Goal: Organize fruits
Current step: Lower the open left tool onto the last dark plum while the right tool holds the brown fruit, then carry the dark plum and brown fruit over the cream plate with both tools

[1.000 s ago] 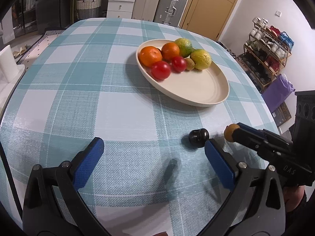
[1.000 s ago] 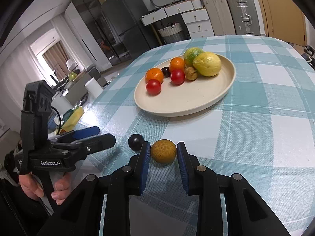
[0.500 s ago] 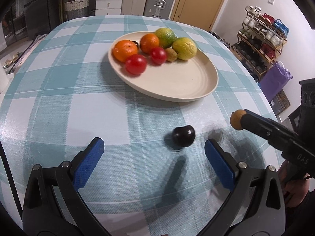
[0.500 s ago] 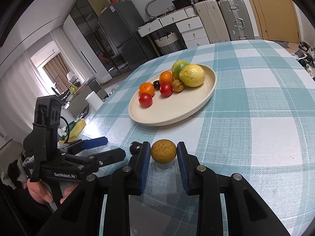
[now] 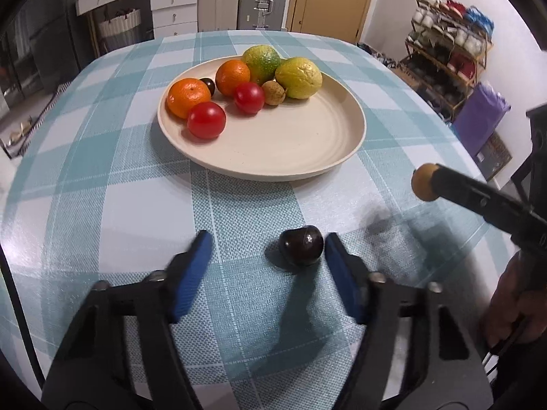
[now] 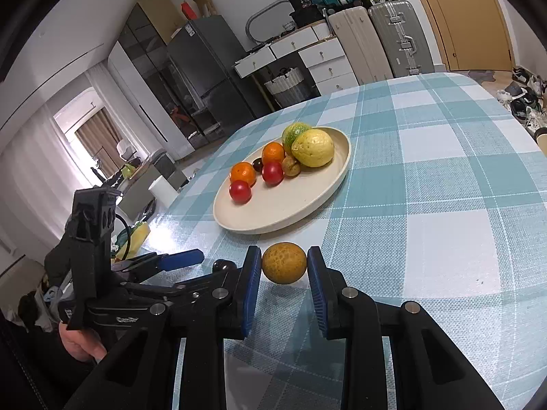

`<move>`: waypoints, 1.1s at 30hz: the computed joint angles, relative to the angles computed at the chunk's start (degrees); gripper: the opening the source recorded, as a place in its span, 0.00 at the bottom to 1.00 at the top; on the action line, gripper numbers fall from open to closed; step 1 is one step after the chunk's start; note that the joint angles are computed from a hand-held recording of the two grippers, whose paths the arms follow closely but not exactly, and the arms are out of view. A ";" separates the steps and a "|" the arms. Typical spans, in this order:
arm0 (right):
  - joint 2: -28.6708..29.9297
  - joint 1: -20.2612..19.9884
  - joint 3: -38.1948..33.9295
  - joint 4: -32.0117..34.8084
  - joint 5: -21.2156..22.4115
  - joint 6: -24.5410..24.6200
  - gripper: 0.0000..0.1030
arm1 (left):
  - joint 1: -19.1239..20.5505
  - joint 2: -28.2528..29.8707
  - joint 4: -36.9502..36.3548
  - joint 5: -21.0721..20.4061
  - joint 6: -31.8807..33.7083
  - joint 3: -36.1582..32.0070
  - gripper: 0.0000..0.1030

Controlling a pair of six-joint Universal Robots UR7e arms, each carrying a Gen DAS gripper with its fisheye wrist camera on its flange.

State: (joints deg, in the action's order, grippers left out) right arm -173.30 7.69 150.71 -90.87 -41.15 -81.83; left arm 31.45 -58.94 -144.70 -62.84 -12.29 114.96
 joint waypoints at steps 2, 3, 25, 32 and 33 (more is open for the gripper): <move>0.12 -0.60 -0.31 0.69 0.48 -0.68 0.28 | 0.23 -0.01 -0.12 -1.09 0.36 -0.20 0.48; 0.65 -0.29 -0.27 -0.16 0.35 -0.24 0.28 | 0.59 0.08 0.08 -2.51 0.94 -0.63 0.40; 17.16 18.35 3.24 -35.26 -9.68 21.52 0.28 | 1.77 -0.82 -1.85 -8.97 3.70 -3.65 0.22; 29.58 29.62 3.28 -53.01 -16.81 31.32 0.28 | 3.88 1.05 -1.97 -8.68 3.83 -7.68 0.22; 31.42 31.19 3.11 -55.17 -17.91 32.51 0.28 | 4.28 1.47 -1.93 -8.64 3.85 -8.49 0.22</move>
